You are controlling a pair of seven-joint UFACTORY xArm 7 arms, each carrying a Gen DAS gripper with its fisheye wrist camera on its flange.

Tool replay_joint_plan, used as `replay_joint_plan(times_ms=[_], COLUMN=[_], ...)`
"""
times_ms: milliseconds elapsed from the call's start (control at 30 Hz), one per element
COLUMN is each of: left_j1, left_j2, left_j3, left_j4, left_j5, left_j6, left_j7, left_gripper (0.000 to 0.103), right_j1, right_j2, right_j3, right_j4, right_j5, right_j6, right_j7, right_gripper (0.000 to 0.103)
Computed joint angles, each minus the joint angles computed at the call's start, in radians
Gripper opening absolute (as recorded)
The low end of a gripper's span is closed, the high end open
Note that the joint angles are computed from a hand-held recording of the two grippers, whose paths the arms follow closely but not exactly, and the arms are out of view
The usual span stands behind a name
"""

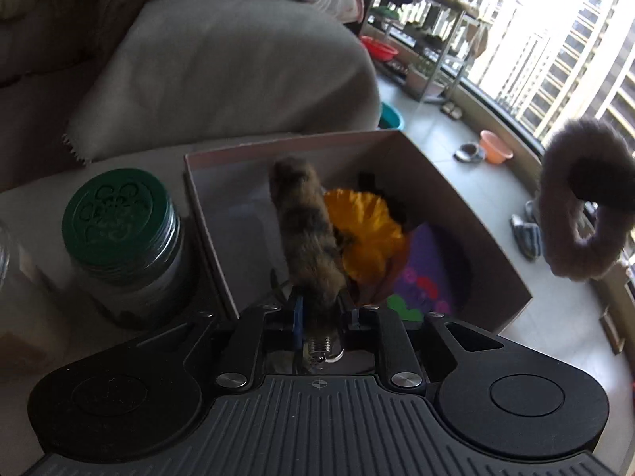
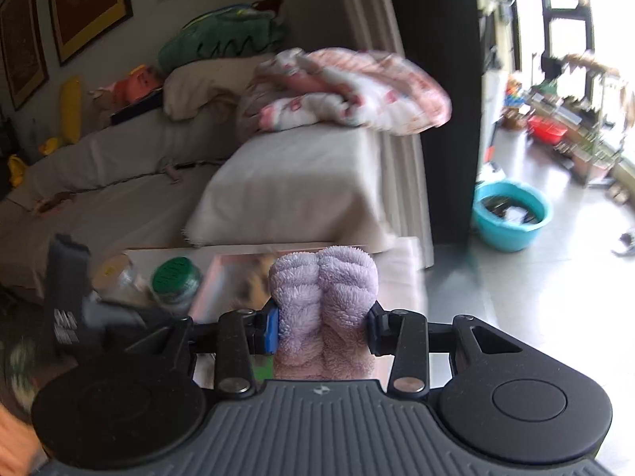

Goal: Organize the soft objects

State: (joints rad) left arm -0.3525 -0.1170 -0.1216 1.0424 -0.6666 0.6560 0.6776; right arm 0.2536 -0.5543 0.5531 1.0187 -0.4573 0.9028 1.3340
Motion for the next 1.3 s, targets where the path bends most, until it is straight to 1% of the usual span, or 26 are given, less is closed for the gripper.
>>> replay_joint_plan(times_ms=[33, 67, 133, 167, 200, 267, 300, 367, 400, 467, 567, 633, 700, 767, 833, 867, 967, 1067, 1100, 1167, 1233, 1267, 1300], left_j1=[-0.026, -0.01, -0.001, 0.002, 0.003, 0.01, 0.012, 0.014, 0.017, 0.025, 0.024, 0.024, 0.021, 0.018, 0.016, 0.015, 0.019, 0.021, 0.022, 0.023, 0.024, 0.026, 0.027], left_j2=[-0.008, -0.013, -0.025, -0.029, -0.031, -0.036, -0.044, -0.054, -0.066, -0.078, -0.108, -0.106, -0.109, -0.104, -0.093, -0.085, -0.064, -0.056, -0.057, -0.095, -0.172, -0.229, -0.303], left_j3=[0.028, 0.02, 0.022, 0.028, 0.033, 0.039, 0.037, 0.051, 0.057, 0.056, 0.073, 0.074, 0.074, 0.071, 0.066, 0.062, 0.055, 0.043, 0.046, 0.072, 0.105, 0.118, 0.13], left_j4=[-0.008, -0.015, -0.021, -0.023, -0.024, -0.026, -0.036, -0.043, -0.048, -0.053, -0.071, -0.072, -0.08, -0.081, -0.079, -0.074, -0.058, -0.055, -0.054, -0.071, -0.128, -0.176, -0.239], left_j5=[-0.003, -0.033, -0.059, -0.073, -0.089, -0.104, -0.104, -0.14, -0.15, -0.128, -0.155, -0.161, -0.17, -0.176, -0.184, -0.184, -0.175, -0.155, -0.156, -0.209, -0.281, -0.302, -0.315], left_j6=[0.001, 0.01, 0.031, 0.042, 0.049, 0.059, 0.05, 0.064, 0.078, 0.084, 0.115, 0.108, 0.099, 0.085, 0.055, 0.04, 0.009, -0.035, -0.035, 0.005, 0.03, 0.023, 0.005], left_j7=[0.023, 0.076, 0.121, 0.138, 0.16, 0.192, 0.199, 0.25, 0.266, 0.263, 0.298, 0.32, 0.353, 0.367, 0.38, 0.376, 0.355, 0.314, 0.304, 0.323, 0.362, 0.376, 0.394], left_gripper=[0.019, 0.019, 0.019, 0.019, 0.019, 0.019, 0.018, 0.017, 0.017, 0.017, 0.017, 0.016, 0.015, 0.013, 0.011, 0.011, 0.011, 0.011, 0.011, 0.013, 0.014, 0.014, 0.014], right_j1=[0.001, 0.011, 0.03, 0.045, 0.052, 0.065, 0.078, 0.102, 0.113, 0.135, 0.165, 0.182, 0.197, 0.204, 0.208, 0.213, 0.223, 0.225, 0.221, 0.213, 0.198, 0.184, 0.175], right_j2=[0.032, 0.078, 0.167, 0.23, 0.284, 0.387, 0.433, 0.485, 0.495, 0.507, 0.507, 0.492, 0.45, 0.398, 0.346, 0.313, 0.223, 0.145, 0.133, 0.118, 0.119, 0.141, 0.169], right_j3=[-0.026, -0.067, -0.124, -0.155, -0.168, -0.177, -0.187, -0.211, -0.222, -0.245, -0.273, -0.275, -0.262, -0.23, -0.191, -0.168, -0.122, -0.067, -0.047, 0.008, 0.076, 0.124, 0.166], right_j4=[-0.005, -0.01, -0.005, 0.011, 0.032, 0.095, 0.121, 0.136, 0.135, 0.132, 0.136, 0.142, 0.139, 0.127, 0.116, 0.102, 0.044, -0.019, -0.03, -0.043, -0.042, -0.019, 0.003], right_j5=[0.012, 0.043, 0.105, 0.143, 0.156, 0.148, 0.15, 0.164, 0.16, 0.136, 0.114, 0.08, 0.021, -0.07, -0.135, -0.16, -0.169, -0.145, -0.135, -0.125, -0.141, -0.163, -0.191], right_j6=[-0.067, -0.154, -0.27, -0.318, -0.332, -0.286, -0.268, -0.271, -0.273, -0.282, -0.275, -0.246, -0.194, -0.138, -0.067, -0.042, -0.029, -0.036, -0.032, -0.01, 0.042, 0.098, 0.152], right_j7=[0.0, -0.013, -0.028, -0.054, -0.067, -0.057, -0.063, -0.058, -0.05, -0.033, -0.015, -0.012, -0.005, 0.014, 0.022, 0.029, 0.029, 0.047, 0.059, 0.105, 0.167, 0.206, 0.246], right_gripper=[0.039, 0.039, 0.039, 0.039, 0.039, 0.039, 0.039, 0.04, 0.04, 0.04, 0.041, 0.047, 0.055, 0.059, 0.063, 0.063, 0.063, 0.065, 0.065, 0.066, 0.07, 0.076, 0.079])
